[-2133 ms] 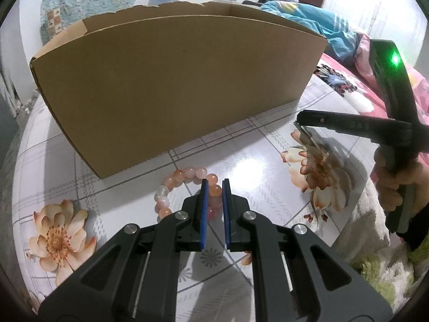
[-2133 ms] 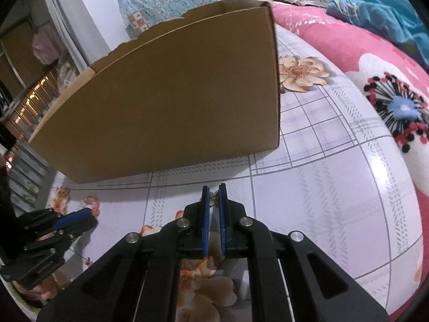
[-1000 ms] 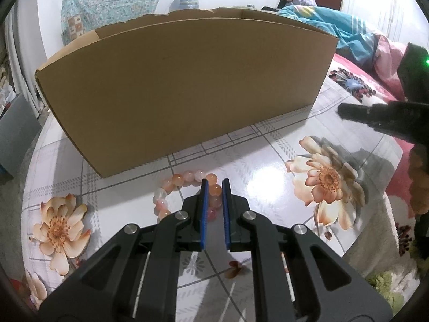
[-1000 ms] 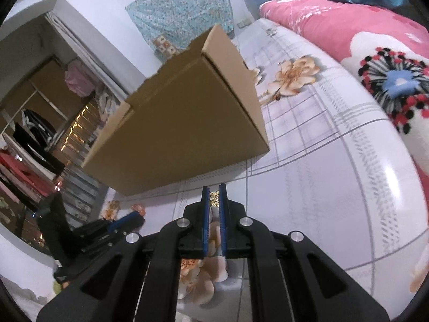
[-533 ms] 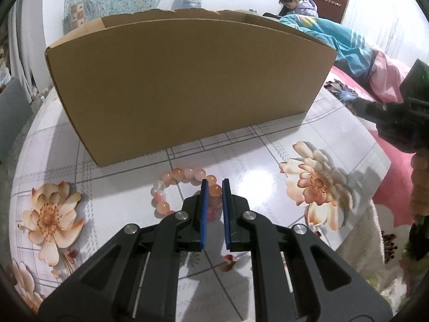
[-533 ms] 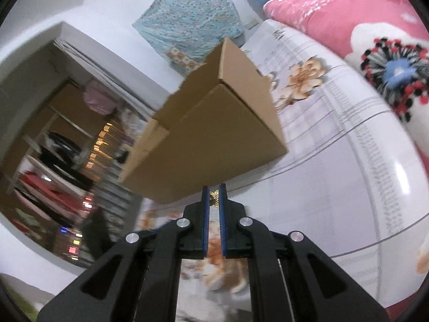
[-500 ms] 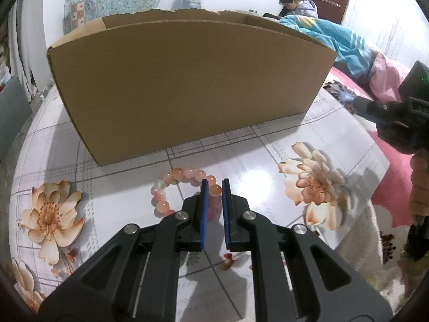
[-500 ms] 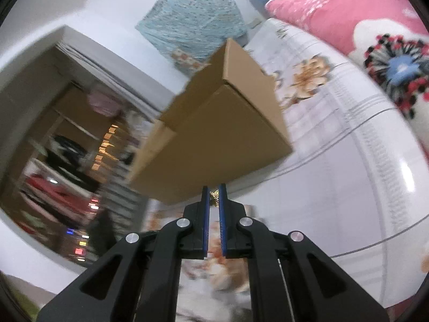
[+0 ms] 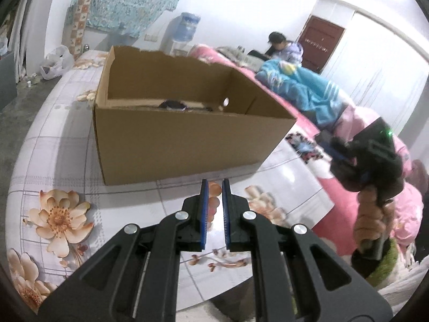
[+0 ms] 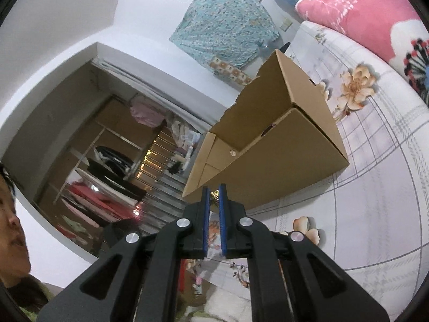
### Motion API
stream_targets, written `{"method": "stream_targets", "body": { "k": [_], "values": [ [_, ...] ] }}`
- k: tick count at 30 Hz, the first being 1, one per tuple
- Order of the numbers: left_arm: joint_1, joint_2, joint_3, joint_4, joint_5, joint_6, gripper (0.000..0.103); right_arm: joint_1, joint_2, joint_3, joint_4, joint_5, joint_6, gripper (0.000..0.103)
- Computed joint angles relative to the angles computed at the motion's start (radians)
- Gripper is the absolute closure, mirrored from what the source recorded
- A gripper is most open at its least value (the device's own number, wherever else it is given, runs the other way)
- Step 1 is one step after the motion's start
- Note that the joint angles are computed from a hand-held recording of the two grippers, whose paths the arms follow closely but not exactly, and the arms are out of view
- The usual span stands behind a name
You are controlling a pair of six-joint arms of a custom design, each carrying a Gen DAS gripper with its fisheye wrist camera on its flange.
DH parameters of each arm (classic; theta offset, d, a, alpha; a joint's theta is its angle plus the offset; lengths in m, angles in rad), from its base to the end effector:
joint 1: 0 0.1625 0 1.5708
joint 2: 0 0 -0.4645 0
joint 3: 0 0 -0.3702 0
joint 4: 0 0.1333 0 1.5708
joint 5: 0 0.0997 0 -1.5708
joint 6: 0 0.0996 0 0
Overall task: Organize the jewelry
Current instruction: 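Carry the bracelet in the left tool while the right tool carries the charm to the box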
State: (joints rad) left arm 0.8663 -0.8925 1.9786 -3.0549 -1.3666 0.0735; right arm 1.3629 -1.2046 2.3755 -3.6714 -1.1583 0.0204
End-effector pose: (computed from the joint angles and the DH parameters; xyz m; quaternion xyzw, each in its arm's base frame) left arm -0.2675 -0.5517 0.1454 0.3512 0.9099 -0.2180 0.0340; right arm 0.0780 -0.4694 0.2805 0.0084 0.8797 -0.4540 0.1412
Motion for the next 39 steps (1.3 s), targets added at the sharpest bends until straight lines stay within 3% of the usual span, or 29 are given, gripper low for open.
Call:
{"method": "stream_targets", "body": {
  "k": [11,28,39],
  "values": [
    [-0.013,-0.024,-0.022,0.018,-0.082,-0.024,0.094,0.086,0.003,-0.035,0.047,-0.132,-0.066,0.096],
    [-0.054,-0.029,-0.079,-0.011,-0.122,0.002,0.094,0.148,-0.013,-0.07,0.045,-0.142,-0.099,0.096],
    [-0.073,-0.002,-0.142,0.001,-0.089,0.018,0.094,0.159,-0.016,-0.101,0.074,-0.195,-0.062,0.096]
  ]
}}
